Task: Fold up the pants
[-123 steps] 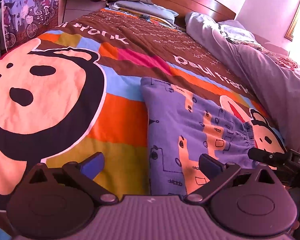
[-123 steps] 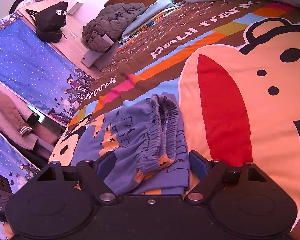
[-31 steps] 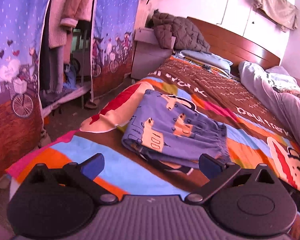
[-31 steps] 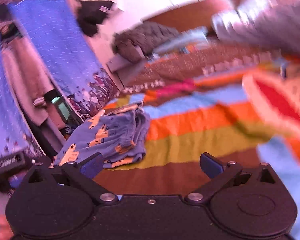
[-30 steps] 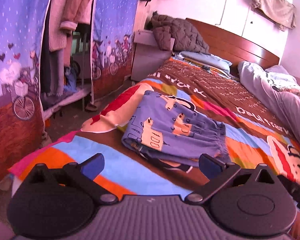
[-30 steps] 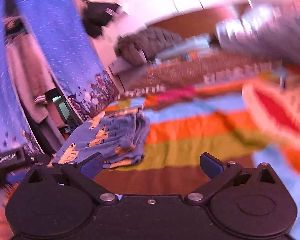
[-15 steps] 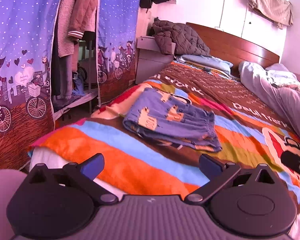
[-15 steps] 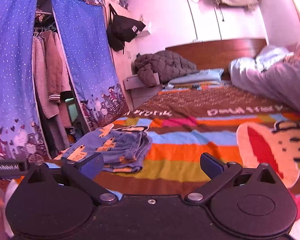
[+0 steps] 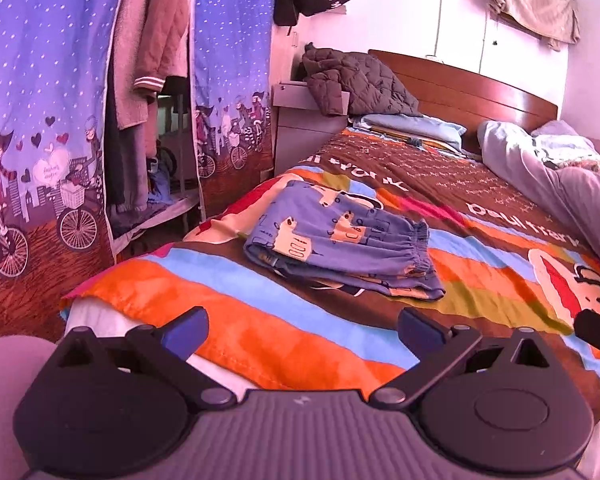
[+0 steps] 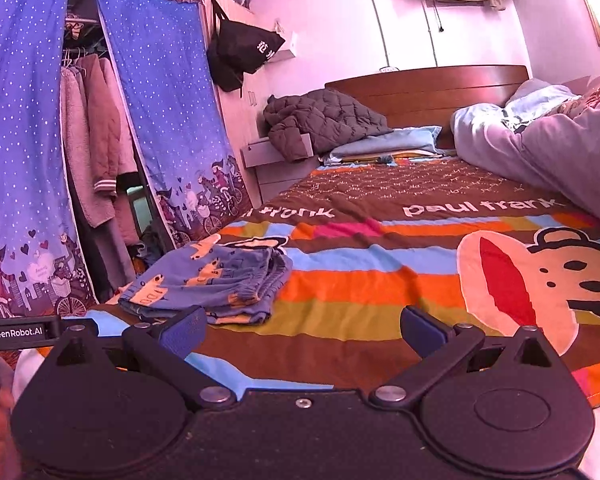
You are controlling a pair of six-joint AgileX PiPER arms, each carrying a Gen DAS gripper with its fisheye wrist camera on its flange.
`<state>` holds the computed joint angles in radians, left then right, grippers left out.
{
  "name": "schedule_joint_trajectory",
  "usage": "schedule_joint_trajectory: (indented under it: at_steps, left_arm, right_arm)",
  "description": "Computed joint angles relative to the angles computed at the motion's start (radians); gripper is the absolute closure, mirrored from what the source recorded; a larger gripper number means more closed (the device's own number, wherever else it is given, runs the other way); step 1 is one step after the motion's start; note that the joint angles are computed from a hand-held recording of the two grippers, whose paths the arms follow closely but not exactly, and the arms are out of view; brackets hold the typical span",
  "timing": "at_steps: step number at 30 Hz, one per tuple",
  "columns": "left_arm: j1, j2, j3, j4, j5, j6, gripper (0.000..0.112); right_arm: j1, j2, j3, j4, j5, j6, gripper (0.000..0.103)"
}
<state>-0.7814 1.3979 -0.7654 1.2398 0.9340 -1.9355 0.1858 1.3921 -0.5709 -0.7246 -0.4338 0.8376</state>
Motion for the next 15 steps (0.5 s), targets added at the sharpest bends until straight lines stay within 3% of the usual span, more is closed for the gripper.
schedule_joint_trajectory:
  at_steps: [15]
  left_arm:
    - [0.027,0.034,-0.008,0.007,-0.049,0.038,0.01]
  right_arm:
    - [0.044,0.049,-0.01,0.029,0.03,-0.031,0.001]
